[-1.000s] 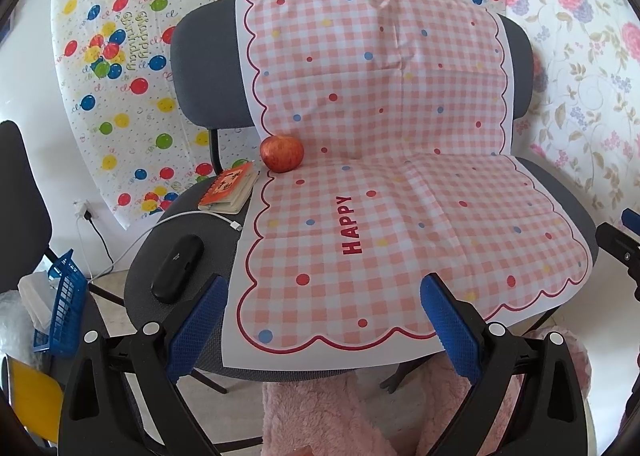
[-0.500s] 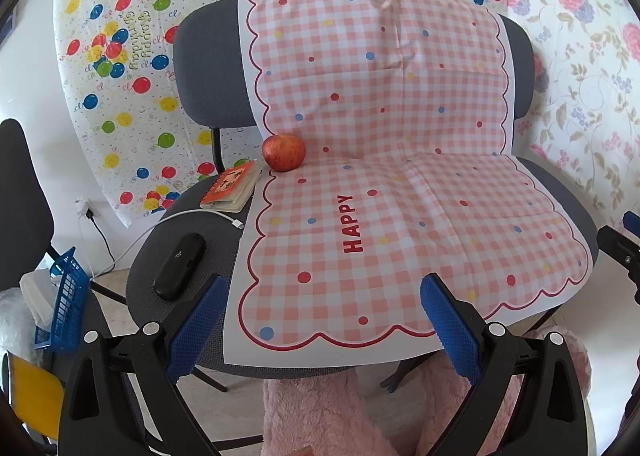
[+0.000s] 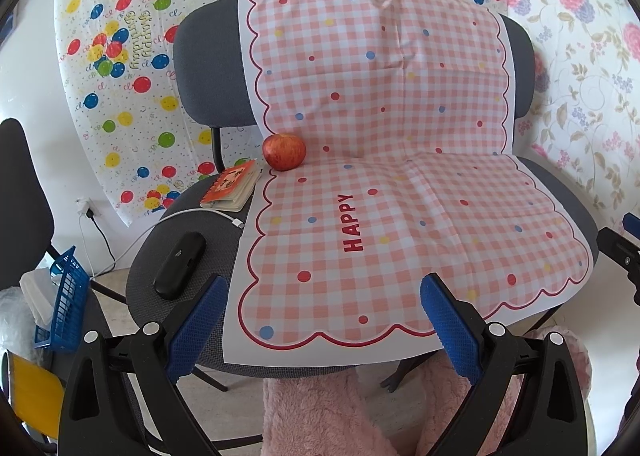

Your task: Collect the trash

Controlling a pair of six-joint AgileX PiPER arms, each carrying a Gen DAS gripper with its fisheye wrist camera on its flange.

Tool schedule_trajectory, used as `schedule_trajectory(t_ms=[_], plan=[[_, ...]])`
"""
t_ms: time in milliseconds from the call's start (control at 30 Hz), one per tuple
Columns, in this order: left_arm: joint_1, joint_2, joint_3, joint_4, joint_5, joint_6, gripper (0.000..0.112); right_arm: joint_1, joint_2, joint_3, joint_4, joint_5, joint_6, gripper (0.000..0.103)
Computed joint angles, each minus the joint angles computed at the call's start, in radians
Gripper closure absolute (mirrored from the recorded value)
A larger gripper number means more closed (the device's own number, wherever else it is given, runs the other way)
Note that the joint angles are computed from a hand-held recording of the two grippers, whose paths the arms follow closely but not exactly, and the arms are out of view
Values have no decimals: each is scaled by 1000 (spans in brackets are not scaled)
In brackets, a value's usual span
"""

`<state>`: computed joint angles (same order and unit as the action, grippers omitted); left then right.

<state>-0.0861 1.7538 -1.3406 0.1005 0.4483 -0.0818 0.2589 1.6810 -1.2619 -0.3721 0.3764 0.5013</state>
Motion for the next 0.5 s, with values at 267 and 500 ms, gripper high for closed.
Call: schedule_trajectory(t_ms=[267, 500], plan=[[0, 1, -1, 2, -1, -5, 16, -2, -3, 6, 4, -2, -4, 5], [-2, -4, 11, 11, -7, -18, 16, -4, -3, 7, 9, -4, -7, 5]])
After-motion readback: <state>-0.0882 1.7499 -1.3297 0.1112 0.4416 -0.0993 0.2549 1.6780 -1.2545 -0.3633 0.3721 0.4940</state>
